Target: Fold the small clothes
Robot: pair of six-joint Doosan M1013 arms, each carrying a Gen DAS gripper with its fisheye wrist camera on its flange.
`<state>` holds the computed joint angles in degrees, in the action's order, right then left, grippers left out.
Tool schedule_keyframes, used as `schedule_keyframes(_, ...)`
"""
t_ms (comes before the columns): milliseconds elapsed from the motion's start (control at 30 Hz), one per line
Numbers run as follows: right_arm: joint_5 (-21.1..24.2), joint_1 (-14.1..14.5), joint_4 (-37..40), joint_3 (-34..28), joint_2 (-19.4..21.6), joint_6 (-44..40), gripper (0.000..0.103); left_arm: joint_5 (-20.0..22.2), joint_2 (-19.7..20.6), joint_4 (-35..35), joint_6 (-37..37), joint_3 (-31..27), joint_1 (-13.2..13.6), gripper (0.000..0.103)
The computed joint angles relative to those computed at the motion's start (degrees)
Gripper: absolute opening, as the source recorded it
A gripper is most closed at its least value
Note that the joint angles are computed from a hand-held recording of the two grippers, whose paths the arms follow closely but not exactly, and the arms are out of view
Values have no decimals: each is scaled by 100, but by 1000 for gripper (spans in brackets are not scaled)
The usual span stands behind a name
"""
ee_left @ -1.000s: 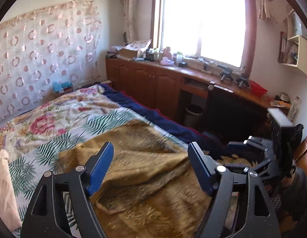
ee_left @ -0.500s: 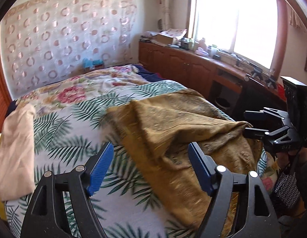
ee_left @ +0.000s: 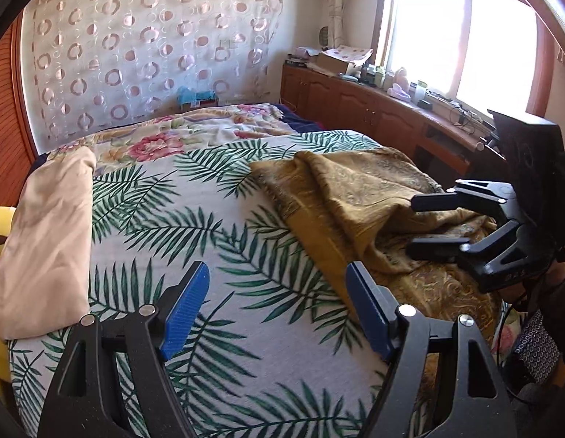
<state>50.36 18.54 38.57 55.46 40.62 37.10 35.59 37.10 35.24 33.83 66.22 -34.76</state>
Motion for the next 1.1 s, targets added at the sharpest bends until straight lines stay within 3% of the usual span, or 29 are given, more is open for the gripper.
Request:
schedule_keyframes(200,340,151,-553,-553,314,309,74,-120,-9,-90,6,77,51,78)
schedule_keyframes(433,663,231,-957,-932,558,664,53,-133,77,-388,284,-6,86,78)
schedule_keyframes(533,664,218,-936,-946,562,663,28,-153,102,-493,371,-35,89,78)
schedule_keyframes(567,679,203,-900,-965,568,653,13,-149,114,-533,401,-52,88,78)
schedule_keyframes(600,677,171,-785,-948,550,595,6,-156,124,-570,429,-64,86,78)
schedule_keyframes(833,60,-100,-357,-1012,403,557,5,-111,248,-977,938,-250,47,78)
schedule_keyframes(967,-192,-194,-984,-1526,610,1065,5,-76,314,-1078,1088,-367,24,78)
schedule_keyframes(1100,-50,-234,-1819,-2382,1066,1815,4,-5,358,-1072,1111,-458,10,78)
